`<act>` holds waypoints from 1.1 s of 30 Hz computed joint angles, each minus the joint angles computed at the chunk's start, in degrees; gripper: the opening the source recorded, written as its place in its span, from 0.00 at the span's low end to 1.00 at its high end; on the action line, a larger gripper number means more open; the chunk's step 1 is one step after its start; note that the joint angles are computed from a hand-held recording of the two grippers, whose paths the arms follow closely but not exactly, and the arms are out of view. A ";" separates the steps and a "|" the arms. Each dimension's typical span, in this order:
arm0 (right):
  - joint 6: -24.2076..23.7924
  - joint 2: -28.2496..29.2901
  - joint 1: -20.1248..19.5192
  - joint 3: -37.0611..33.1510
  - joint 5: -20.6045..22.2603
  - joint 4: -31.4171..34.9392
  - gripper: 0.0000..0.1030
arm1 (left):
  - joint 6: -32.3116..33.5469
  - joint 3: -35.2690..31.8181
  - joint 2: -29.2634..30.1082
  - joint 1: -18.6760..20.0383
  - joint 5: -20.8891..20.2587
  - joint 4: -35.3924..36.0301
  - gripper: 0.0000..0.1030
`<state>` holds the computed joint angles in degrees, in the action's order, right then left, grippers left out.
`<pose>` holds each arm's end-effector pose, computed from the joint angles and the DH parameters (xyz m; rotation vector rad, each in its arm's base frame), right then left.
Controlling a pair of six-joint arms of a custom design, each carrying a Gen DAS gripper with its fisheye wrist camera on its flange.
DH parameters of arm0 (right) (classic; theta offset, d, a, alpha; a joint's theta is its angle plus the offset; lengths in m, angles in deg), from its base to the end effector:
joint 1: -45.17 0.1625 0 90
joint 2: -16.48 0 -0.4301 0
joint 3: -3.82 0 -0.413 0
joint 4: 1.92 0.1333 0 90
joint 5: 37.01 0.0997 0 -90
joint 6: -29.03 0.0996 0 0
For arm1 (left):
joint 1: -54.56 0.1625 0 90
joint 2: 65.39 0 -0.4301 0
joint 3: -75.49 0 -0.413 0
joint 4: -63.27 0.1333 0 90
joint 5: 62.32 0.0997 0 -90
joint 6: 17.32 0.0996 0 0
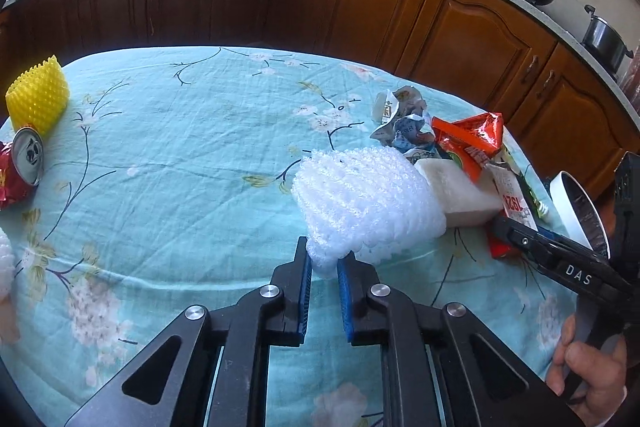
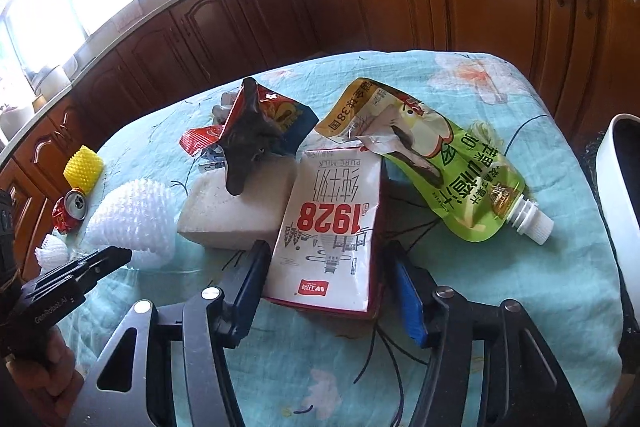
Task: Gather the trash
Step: 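Grasp the white foam net with the left tool while the right tool grasps the red-and-white carton, then carry the foam net and carton over the trash bin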
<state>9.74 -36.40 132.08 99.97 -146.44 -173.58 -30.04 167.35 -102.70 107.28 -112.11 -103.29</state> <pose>0.0625 -0.7011 0.2107 0.2109 -2.5715 0.7940 -0.2683 -0.6787 0.0536 0.3630 2.5163 -0.8393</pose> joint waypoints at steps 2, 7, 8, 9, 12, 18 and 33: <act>-0.30 -0.70 -0.02 0.94 0.43 -1.16 0.57 | 0.23 1.12 -0.75 -0.42 -0.50 -0.95 0.10; 0.81 -4.48 -0.87 5.08 2.95 -3.09 0.56 | 1.23 3.27 -2.01 -1.86 -2.59 -2.99 0.10; 0.90 -5.35 -1.03 6.00 3.35 -3.44 0.56 | 1.45 3.41 -2.07 -2.10 -3.44 -3.20 0.09; 0.96 -6.15 -1.21 6.84 3.81 -3.76 0.56 | 1.57 3.57 -2.14 -2.35 -3.92 -3.27 0.09; 1.15 -8.66 -1.70 9.34 4.73 -4.98 0.56 | 2.24 3.38 -1.68 -3.05 -5.47 -3.22 0.09; 0.66 -11.46 -2.68 11.34 3.46 -2.06 0.57 | 3.41 3.22 -0.88 -4.09 -7.15 -3.24 0.09; -1.52 -9.15 -2.94 8.65 0.73 -0.21 0.54 | 2.22 1.38 0.57 -4.55 -7.04 -0.82 0.09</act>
<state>8.22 -45.55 129.14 108.62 -145.71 -173.78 -27.82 168.73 -102.13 102.73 -119.15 -104.10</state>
